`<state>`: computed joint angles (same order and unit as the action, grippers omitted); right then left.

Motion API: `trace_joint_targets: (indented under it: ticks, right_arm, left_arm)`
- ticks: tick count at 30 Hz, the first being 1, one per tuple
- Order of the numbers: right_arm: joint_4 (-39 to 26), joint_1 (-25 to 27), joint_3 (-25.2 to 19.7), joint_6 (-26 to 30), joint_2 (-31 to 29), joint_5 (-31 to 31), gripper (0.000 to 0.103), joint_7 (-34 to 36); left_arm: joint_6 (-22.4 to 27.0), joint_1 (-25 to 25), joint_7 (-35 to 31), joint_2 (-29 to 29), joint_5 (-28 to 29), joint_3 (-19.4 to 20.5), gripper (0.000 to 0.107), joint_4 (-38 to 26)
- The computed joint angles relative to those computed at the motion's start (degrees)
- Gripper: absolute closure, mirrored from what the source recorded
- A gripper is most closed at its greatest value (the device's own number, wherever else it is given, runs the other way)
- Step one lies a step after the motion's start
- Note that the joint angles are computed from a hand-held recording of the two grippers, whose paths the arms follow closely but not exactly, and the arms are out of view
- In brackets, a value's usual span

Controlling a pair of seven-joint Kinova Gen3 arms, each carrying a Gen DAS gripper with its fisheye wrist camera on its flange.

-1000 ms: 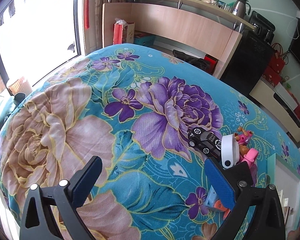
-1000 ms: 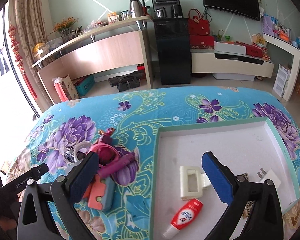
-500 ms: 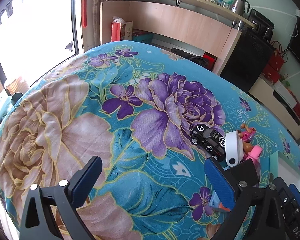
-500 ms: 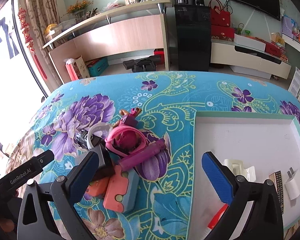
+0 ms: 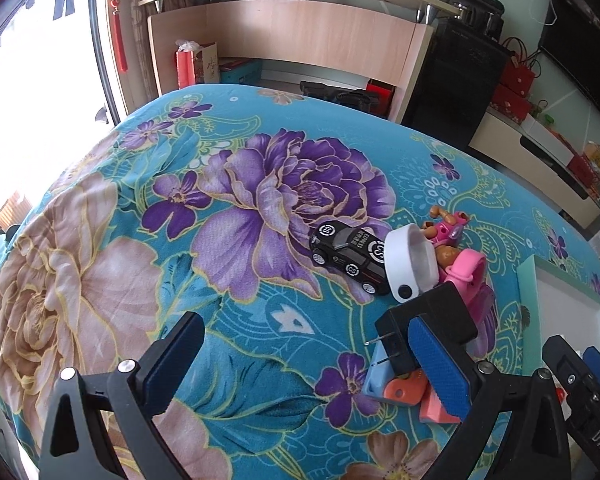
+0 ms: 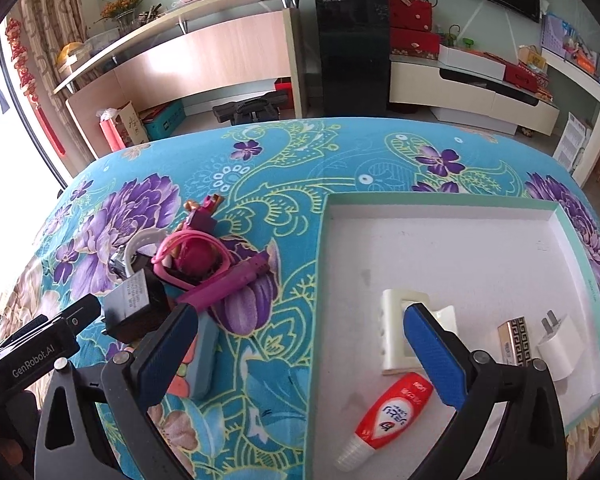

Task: Organize rigid objects
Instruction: 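Grasp the black square charger on the pile with the left gripper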

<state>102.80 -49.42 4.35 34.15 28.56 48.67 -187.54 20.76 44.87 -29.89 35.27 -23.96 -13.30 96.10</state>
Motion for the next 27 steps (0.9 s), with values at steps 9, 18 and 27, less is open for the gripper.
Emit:
trace_joint_targets:
  ticks: [9,18,27]
  right_arm:
    - [2.90,1.39,-0.08,-0.29,-1.56,0.43,0.001,-3.83]
    - [3.65,1.91,-0.43,-0.85,-2.00,0.64,0.001,-4.90]
    - [3.68,2.53,-0.79,-1.16,-2.01,-0.47,0.001,-3.87]
  left_arm:
    - [0.32,0.52,-2.91,1.85,-0.55,2.28,0.004,-3.21]
    - [1.70,-0.03,-5.89,3.90,0.95,4.26,0.004,-6.52]
    - [2.27,0.52,-7.85,5.57,2.66,4.17,0.004,-8.67]
